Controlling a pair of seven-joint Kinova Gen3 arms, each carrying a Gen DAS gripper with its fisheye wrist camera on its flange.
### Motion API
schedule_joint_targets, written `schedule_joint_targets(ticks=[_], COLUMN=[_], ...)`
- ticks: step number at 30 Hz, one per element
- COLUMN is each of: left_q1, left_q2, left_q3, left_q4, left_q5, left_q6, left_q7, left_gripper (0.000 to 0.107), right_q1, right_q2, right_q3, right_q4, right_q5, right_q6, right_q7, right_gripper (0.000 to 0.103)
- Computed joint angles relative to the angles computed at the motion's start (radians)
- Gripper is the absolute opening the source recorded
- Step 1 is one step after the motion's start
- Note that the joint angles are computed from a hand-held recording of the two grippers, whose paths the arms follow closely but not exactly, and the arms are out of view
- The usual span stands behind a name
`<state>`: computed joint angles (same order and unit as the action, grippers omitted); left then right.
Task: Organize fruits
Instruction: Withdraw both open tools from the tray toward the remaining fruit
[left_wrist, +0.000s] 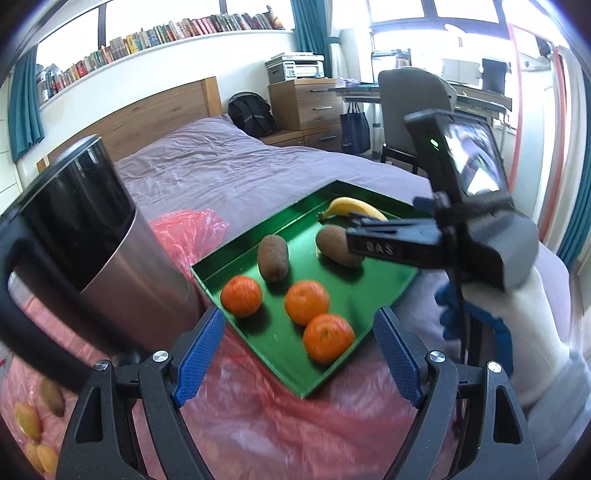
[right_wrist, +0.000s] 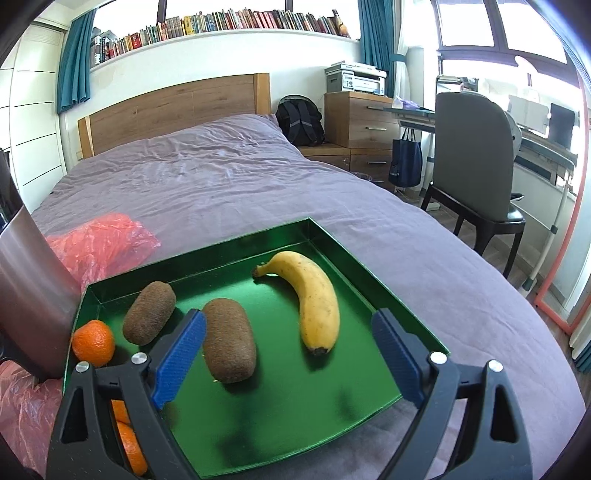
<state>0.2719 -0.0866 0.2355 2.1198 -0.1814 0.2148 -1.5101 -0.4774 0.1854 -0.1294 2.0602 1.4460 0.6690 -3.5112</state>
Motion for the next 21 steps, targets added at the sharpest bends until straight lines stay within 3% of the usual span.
schedule_joint_targets(ticks=[6, 14, 21], left_q1=[0.019, -0.043, -0.102], left_q2=[-0.12, -0.281, -0.438], left_q3=[-0.049, -0.122, -0.268], left_q4=[0.059, 0.085, 0.094], left_q5=[0.044, 0.111, 0.179], left_q6=[0.079, 0.221, 0.408], left_q7=[-0.108, -0.203, -0.289], left_gripper=[0.079, 0.079, 0.079], right_q1=[-0.066, -0.168, -0.298], right_q2=[-0.042, -0.082, -0.094], right_q3=[-0.045, -0.108, -0.181], right_q4=[-0.018, -0.045, -0.119], right_q5=[-0.088, -0.332, -0.486], right_q6=[0.069, 0.154, 0.274], right_q7=[0.067, 0.199, 0.33], right_gripper=[0.103, 0.103, 0.103])
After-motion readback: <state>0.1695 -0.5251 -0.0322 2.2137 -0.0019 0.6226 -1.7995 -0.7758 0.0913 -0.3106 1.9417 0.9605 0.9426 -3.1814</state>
